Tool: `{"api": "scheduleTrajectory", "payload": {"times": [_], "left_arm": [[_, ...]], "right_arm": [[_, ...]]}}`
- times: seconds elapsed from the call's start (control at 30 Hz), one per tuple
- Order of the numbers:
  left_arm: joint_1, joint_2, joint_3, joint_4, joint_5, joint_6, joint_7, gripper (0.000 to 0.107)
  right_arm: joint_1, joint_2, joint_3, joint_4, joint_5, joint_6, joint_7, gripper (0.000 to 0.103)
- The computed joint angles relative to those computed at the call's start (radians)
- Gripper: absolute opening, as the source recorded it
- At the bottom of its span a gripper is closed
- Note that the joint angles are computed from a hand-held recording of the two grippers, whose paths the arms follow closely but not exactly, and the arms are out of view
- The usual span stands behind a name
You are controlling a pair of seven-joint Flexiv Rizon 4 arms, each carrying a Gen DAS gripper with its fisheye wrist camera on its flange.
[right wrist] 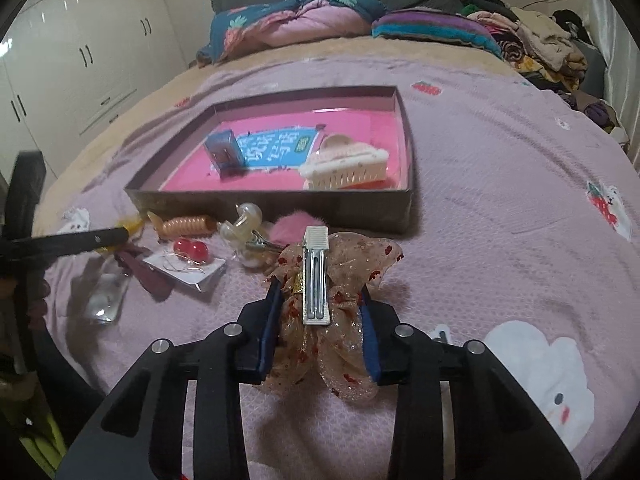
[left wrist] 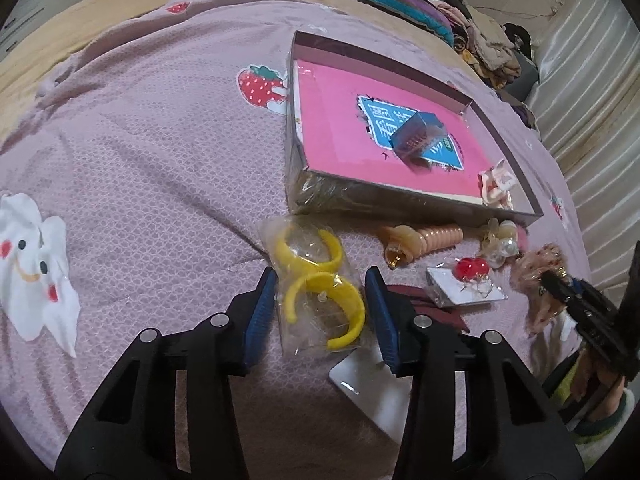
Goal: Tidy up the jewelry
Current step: 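Grasp the bagged yellow hair ties with the left tool while the right tool grasps the brown bow clip, then carry the yellow hair ties and brown bow clip over the box with both tools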
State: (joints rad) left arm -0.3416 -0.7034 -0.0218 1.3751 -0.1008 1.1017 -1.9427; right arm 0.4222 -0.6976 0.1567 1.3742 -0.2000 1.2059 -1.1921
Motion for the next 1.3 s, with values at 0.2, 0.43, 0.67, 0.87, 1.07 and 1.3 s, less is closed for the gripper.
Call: {"api": "scheduleTrajectory", "payload": {"times": [0.2, 0.43, 0.67, 0.87, 1.07, 1.3], "left_arm": [[-0.015, 0.028, 0.036, 0.032, 0.03, -0.008, -0.035, 0.032], [-0.004, 0.076, 0.04, 0.095, 0.057, 0.027, -0.064, 0.03], [-0.011, 0.107, 0.041, 0.116, 0.076, 0.06, -0.074, 0.03], [-0.024, 0.129, 0.051, 0.116, 0.097, 0.083, -0.087, 0.03], [-0.032, 0.126, 0.047, 0.074, 0.11, 0.083, -0.077, 0.03], [-0.028, 0.088, 0.026, -0.01, 0.096, 0.089, -0.037, 0.03]], "right_arm": [[-0.004, 0.035, -0.003, 0.049, 0.002, 0.064, 0.012, 0.028], [-0.001, 0.051, -0.016, 0.065, -0.011, 0.097, 0.033, 0.027], [0.004, 0.074, -0.031, 0.09, -0.037, 0.136, 0.058, 0.027], [0.007, 0.093, -0.044, 0.107, -0.058, 0.173, 0.077, 0.027], [0.012, 0.104, -0.062, 0.112, -0.082, 0.196, 0.099, 0.026], [0.017, 0.108, -0.083, 0.081, -0.114, 0.191, 0.117, 0.026]]}}
